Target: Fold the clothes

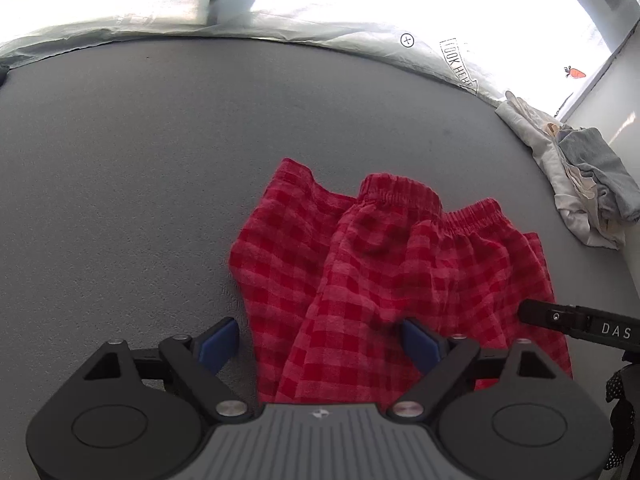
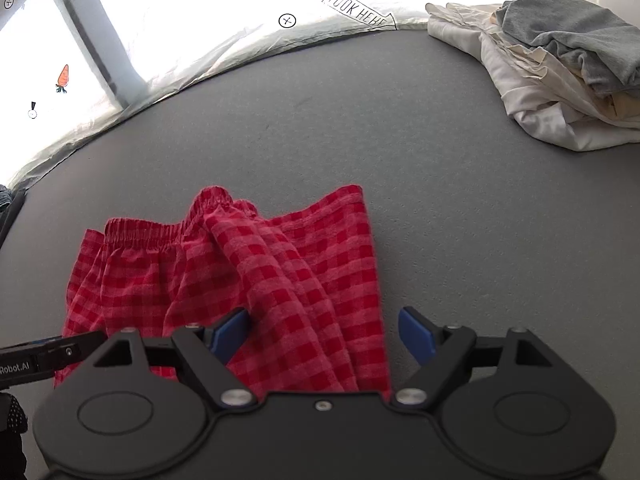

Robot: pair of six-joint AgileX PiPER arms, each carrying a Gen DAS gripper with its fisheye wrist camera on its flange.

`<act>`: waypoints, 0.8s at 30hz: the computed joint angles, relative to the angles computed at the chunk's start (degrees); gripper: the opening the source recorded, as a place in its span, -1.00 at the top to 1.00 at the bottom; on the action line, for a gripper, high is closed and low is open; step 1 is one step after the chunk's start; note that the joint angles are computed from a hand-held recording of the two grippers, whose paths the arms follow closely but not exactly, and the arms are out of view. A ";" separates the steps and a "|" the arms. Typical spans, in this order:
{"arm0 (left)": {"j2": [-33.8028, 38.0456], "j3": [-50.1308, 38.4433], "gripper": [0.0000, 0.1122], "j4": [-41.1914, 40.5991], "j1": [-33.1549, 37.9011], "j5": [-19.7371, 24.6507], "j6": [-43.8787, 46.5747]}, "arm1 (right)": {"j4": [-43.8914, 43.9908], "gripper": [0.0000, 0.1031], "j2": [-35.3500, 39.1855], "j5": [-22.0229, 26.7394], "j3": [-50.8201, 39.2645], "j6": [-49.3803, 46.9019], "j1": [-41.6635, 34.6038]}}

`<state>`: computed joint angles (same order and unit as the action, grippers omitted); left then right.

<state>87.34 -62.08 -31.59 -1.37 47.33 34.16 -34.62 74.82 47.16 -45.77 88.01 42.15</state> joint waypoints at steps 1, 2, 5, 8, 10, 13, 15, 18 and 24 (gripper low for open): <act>0.23 0.06 -0.58 -0.35 -0.36 -0.51 1.07 | 0.61 -0.56 1.03 -1.30 -0.25 -1.35 -0.34; 0.36 0.25 -0.57 -0.69 -0.72 -1.15 1.95 | 1.45 -0.51 2.26 -2.05 -0.81 -2.90 -0.44; -1.22 2.72 -0.20 -1.07 -1.82 -4.66 1.05 | -1.62 0.26 6.43 0.81 -4.19 -3.04 3.87; -1.00 2.16 0.80 -2.74 -2.20 -3.36 1.57 | -3.43 0.89 8.48 2.13 -6.66 -2.98 7.14; -0.80 1.20 0.90 -6.72 -1.04 -0.17 1.86 | -5.86 0.90 8.29 3.17 -7.56 -1.34 9.55; -2.23 0.70 0.90 -10.58 -0.67 2.54 1.16 | -9.28 0.91 7.49 6.27 -9.45 -1.50 12.89; -4.12 0.88 0.90 -11.76 -1.34 2.94 -1.27 | -10.77 0.91 5.82 6.94 -9.39 -1.41 14.17; -8.08 1.84 0.90 -10.69 -4.67 0.80 -6.74 | -12.53 0.91 1.82 5.69 -7.88 -0.20 14.21; -17.86 3.24 0.90 4.17 -19.15 -7.60 -29.36 | -14.71 0.91 -12.04 1.21 0.19 -0.72 12.22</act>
<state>69.48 -58.84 -27.42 -20.52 39.74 4.80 -49.32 62.78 48.37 -45.58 87.29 54.37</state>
